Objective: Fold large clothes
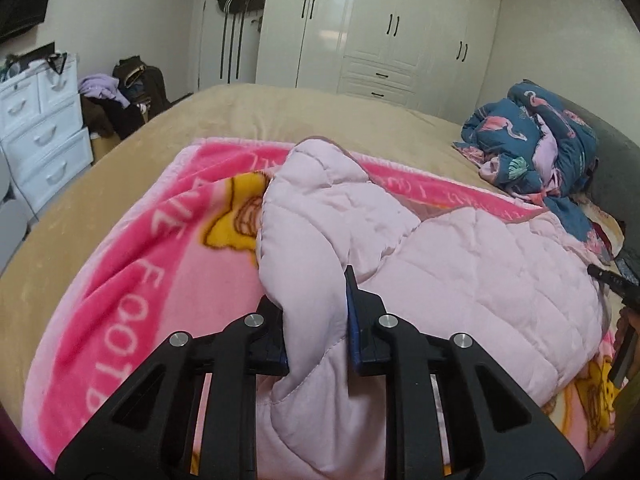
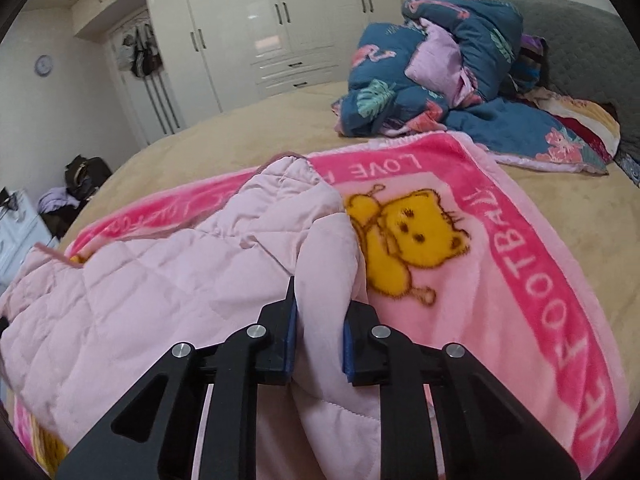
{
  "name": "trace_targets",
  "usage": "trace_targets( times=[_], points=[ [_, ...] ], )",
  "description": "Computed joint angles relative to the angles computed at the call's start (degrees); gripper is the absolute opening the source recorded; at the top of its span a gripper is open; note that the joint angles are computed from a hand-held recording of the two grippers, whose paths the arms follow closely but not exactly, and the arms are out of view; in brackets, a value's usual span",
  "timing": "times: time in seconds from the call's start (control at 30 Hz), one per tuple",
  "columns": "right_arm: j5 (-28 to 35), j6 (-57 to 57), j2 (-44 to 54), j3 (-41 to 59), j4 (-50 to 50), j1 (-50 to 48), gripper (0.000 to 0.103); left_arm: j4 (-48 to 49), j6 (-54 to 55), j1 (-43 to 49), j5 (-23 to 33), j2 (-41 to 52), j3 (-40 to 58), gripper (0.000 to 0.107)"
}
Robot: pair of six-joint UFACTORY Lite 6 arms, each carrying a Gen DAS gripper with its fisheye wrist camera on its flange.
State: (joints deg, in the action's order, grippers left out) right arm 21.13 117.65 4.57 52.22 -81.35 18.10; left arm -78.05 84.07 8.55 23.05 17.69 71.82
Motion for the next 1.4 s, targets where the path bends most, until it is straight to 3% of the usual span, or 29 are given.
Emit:
trace_targets(
  times=[0.3, 0.53, 0.63, 0.73, 0.77, 0.8, 0.83, 0.87, 1.03, 1.3, 1.4],
  points=[
    [-4.18, 7.89, 10.34, 4.75, -5.75, -3.67, 0.017, 4.24, -4.48, 0.66, 1.93, 12.19, 9.63, 0.015],
    [-4.21, 19.0, 10.34, 1.74, -14.72, -3.21, 0.021, 5.04, -5.46, 0.5, 1.98, 15.81, 12.22, 0.017],
    [-2.02, 14.83, 9.66, 1.01, -10.58, -1.44, 0.024, 4.55, -5.0, 0.55, 1.84, 15.49, 11.57, 0.019],
    [-1.83, 12.39, 7.6, -0.45, -8.19, -0.96, 0.035, 6.34, -6.5, 0.06, 0.1, 14.32, 10.37, 0.026],
    [-0.71, 10.81, 6.35, -1.36, -6.84, -0.28, 0.046, 7.23, -7.43, -0.07, -0.43, 13.69, 9.84, 0.033],
    [1.08, 9.5, 4.77, -2.58, -5.06, 0.69, 0.071, 8.0, -8.19, -0.14, -0.74, 12.99, 9.23, 0.042],
    [1.88, 10.6, 3.31, -3.93, -5.41, 1.36, 0.081, 8.52, -8.65, -0.09, -0.86, 12.59, 8.87, 0.047],
    [2.09, 14.09, 0.81, -6.38, -8.13, 2.05, 0.086, 8.74, -9.05, -0.11, -1.17, 11.61, 7.95, 0.059],
    [4.17, 16.53, -10.57, -15.24, -7.47, 6.79, 0.096, 9.54, -10.49, 0.16, -1.44, 6.83, 3.45, 0.093],
    [-0.32, 27.0, -26.86, -28.38, -6.39, 9.23, 0.096, 12.97, -17.94, 3.27, 1.32, 1.35, -3.52, 0.094],
    [0.59, 26.45, -29.88, -30.37, -2.75, 11.07, 0.096, 13.68, -20.98, 7.07, 6.11, 1.4, -4.5, 0.094]
  ],
)
